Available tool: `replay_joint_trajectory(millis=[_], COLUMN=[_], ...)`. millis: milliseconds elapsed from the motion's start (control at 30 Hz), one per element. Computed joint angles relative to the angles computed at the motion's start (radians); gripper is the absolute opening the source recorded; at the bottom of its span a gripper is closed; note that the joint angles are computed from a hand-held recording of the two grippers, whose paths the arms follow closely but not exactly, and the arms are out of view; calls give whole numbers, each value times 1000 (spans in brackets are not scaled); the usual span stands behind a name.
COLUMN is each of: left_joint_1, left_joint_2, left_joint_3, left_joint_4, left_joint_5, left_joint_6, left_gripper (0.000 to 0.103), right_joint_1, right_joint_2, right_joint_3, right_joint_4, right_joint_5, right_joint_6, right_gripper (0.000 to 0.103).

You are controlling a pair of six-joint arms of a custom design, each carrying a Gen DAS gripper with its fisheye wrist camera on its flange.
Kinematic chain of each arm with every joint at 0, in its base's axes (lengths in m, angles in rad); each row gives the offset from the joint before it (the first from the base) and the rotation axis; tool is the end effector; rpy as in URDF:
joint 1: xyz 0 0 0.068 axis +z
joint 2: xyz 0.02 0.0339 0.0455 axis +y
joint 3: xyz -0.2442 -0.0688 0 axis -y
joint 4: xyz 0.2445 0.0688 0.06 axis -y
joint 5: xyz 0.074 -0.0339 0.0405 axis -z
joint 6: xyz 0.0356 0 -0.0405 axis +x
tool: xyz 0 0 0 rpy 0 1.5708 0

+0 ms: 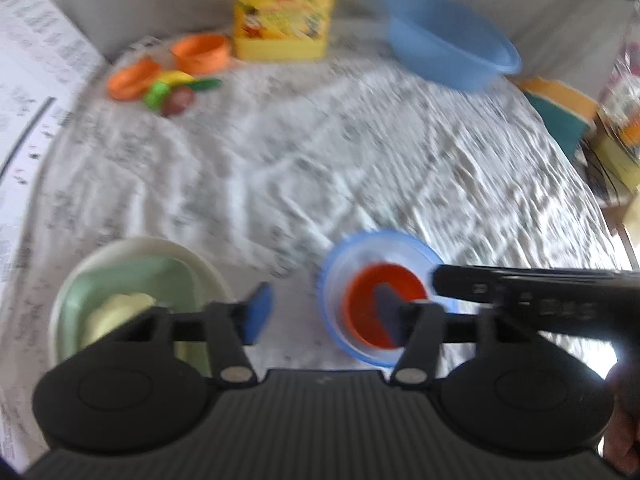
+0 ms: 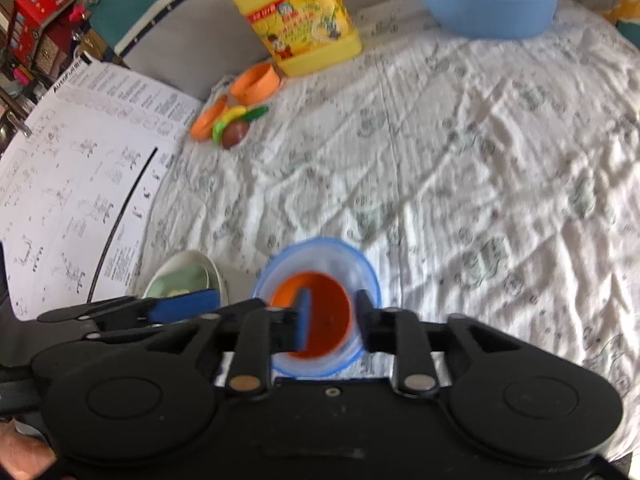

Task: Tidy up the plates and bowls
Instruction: 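Lower the orange bowl into the clear bowl and open both tools, then close both tools on the rim of the nested bowl stack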

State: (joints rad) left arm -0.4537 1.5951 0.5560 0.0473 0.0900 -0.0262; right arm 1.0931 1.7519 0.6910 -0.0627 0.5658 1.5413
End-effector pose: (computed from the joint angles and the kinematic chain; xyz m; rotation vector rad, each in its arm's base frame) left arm 0.2336 -0.1175 0.0857 0.5821 2.5182 -0.2960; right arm 0.1460 0.2405 0.0758 0.7066 2.3669 0.3628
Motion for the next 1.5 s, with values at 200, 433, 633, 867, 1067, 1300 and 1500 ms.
replay_joint_trajectory(millis=[200, 433, 633, 867, 1067, 1300, 1500], left_joint_1=[142, 194, 160, 113, 100, 95, 91], left_joint_2=[-88, -118, -61, -21, 2, 59, 112], left_joint_3=[-54, -154, -199, -206, -212, -184, -156], left_joint_4=[22, 113, 205, 253, 301, 321, 334], left_joint_5=[73, 64, 53, 52, 66, 105, 140], left_joint_6=[18, 85, 94, 100, 111, 107, 108], left_gripper=[103, 103, 103, 103, 103, 102, 86], right_joint_1=[51, 96, 133, 123, 110, 89, 66], right_joint_2=[-56, -49, 28, 54, 50, 57, 71], right_joint_3=[4, -10, 13, 28, 4, 6, 23], right_joint_4=[-157, -227, -236, -216, -159, -141, -154], right_joint_5=[116, 119, 108, 94, 81, 73, 65], right_joint_6=[101, 239, 312, 293, 294, 277, 237], right_gripper=[103, 103, 103, 103, 103, 103, 93])
